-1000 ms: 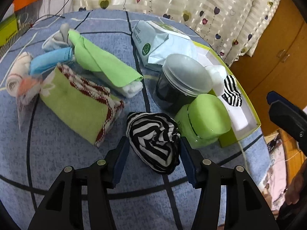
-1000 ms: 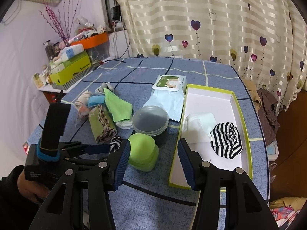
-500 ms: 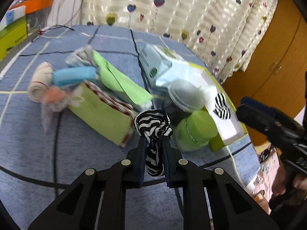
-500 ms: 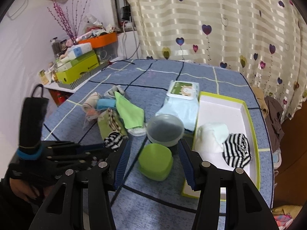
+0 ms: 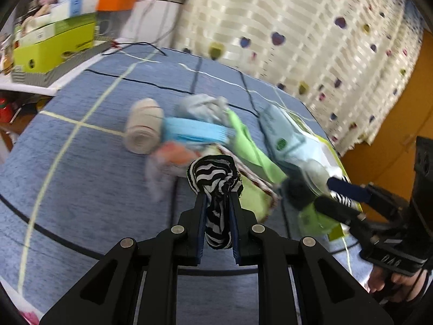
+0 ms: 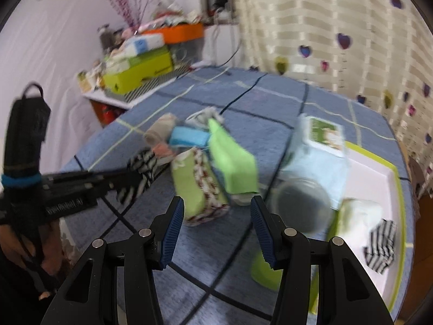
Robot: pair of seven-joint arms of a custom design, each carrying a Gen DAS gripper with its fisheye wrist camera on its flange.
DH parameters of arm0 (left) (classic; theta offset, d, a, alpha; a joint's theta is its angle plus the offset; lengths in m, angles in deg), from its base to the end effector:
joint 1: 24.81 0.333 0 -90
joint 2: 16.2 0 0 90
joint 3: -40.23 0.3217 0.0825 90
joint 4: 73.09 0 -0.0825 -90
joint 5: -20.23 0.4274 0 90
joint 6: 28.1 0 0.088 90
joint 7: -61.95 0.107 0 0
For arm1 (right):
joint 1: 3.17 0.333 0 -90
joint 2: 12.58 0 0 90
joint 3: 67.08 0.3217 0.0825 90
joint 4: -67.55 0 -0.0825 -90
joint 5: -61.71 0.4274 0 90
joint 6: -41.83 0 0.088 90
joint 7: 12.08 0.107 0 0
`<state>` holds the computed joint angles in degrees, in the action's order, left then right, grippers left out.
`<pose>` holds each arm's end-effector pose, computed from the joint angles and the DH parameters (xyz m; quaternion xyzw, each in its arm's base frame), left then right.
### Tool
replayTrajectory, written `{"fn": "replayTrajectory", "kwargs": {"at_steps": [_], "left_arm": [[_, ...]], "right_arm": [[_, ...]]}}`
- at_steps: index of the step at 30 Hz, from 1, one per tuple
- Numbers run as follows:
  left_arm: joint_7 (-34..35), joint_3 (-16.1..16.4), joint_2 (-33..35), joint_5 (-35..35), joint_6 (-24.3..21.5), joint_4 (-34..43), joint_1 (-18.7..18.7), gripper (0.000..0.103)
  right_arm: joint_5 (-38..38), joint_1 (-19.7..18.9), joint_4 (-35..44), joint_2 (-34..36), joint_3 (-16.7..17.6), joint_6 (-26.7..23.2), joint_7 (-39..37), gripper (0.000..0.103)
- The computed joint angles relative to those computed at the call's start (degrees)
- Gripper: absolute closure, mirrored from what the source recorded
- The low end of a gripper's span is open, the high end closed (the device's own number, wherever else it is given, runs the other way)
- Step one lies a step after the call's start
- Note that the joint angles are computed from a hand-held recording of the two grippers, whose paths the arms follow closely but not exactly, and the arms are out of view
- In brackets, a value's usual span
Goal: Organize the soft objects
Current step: 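Grasp the green patterned cloth bag with the right gripper while the left holds the sock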
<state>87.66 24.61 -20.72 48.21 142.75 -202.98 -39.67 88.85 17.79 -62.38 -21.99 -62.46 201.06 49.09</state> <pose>0.4880 -0.3278 0.4587 -0.6903 0.6055 -0.3769 0.1215 0.5241 0.2300 0.4852 -0.8198 0.4499 -0.1354 0.3273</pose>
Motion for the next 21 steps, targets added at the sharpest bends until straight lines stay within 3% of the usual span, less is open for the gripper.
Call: {"fn": "replayTrajectory", "kwargs": {"at_steps": [7, 14, 17, 21], "left_arm": [[-3.24, 0.37, -1.59, 2.09, 1.53, -2.17, 2.14, 0.086], [-1.47, 0.81, -1.54, -0.69, 3.27, -3.40, 2.31, 0.086], [-0.48, 0.93, -1.49, -1.76, 3.74, -3.64, 2.35, 0.086], [0.29, 0.94, -1.30, -2.75, 3.95, -3.65, 2.41, 0.086]], "right_arm": [[-6.68, 0.17, 6.39, 7.15, 1.77, -4.34, 1.93, 0.052], [-17.87, 0.60, 10.97, 12.64, 1.85, -6.90, 8.78, 0.052], [-22.17, 1.02, 12.35, 13.98, 1.60, -8.27, 11.11, 0.047], [-25.69, 1.57, 13.09, 14.96, 1.42, -7.67, 13.54, 0.046]]}}
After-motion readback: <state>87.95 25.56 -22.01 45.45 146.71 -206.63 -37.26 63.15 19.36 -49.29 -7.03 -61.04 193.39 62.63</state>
